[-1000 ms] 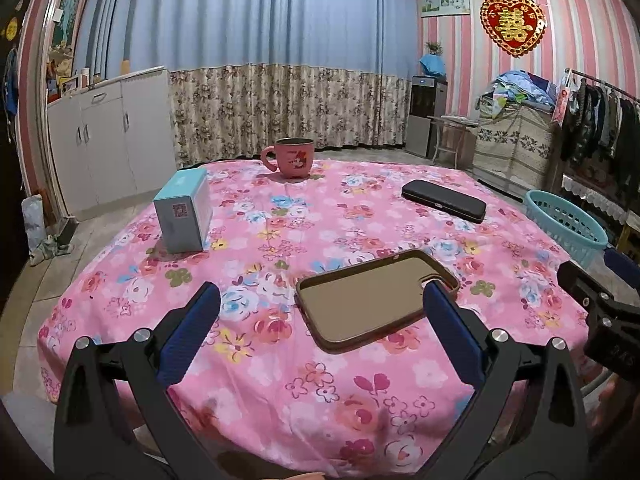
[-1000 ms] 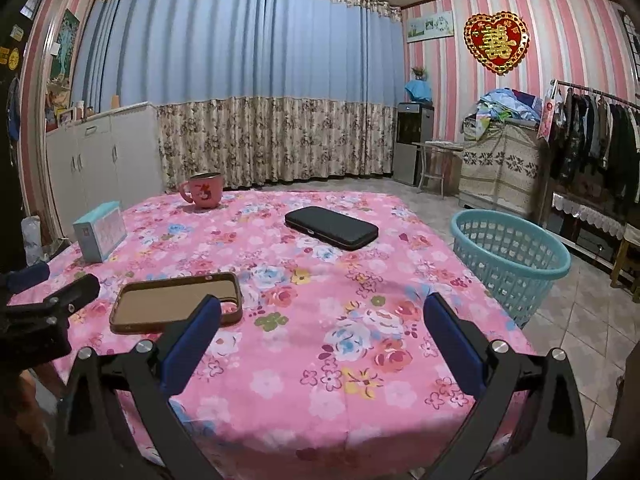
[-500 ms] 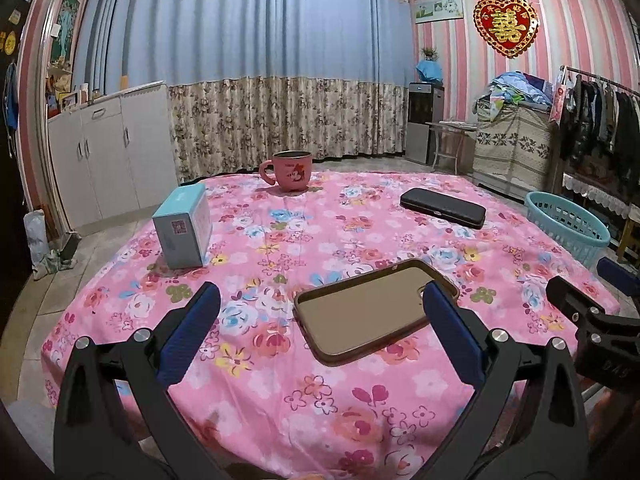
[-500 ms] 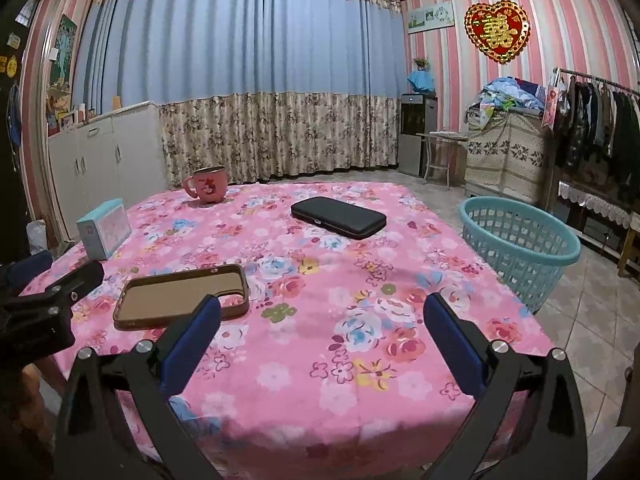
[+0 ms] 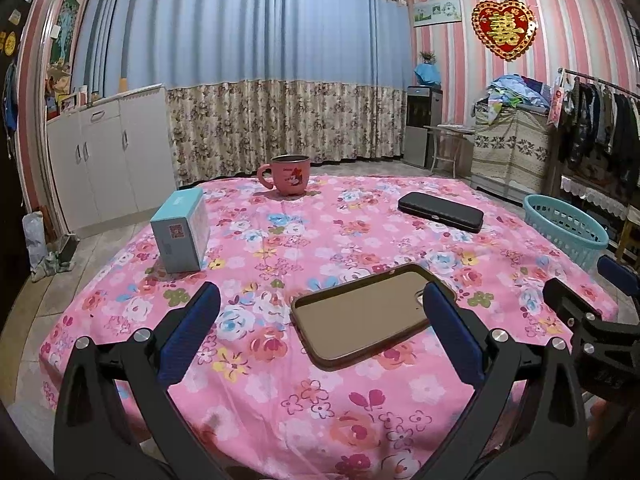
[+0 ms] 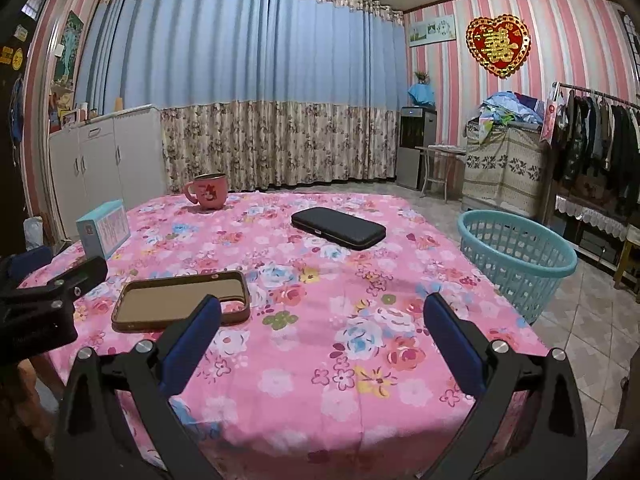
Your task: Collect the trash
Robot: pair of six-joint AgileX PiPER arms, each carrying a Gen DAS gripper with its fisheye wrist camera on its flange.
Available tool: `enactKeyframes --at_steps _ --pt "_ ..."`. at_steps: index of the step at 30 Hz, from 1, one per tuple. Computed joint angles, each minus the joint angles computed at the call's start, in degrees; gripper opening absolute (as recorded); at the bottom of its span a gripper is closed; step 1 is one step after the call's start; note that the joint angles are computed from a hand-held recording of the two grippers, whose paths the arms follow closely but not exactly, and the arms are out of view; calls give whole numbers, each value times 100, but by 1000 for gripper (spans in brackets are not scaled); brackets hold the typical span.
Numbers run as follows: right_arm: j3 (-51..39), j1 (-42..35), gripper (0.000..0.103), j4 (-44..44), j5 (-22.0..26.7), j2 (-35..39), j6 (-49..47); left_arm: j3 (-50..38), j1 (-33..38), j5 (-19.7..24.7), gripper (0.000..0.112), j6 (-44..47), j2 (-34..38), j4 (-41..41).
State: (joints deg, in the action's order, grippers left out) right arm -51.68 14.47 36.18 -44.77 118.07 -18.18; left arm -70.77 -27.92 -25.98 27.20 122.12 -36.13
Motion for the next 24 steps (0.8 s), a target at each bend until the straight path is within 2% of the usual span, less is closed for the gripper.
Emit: enactKeyframes --at_steps 8,24 --pt "31 -35 99 -16 -23 -27 77 131 5 -101 98 -354 -59 394" --pt "76 -20 99 -25 -120 -54 103 269 -13 -275 98 -515 -138 561"
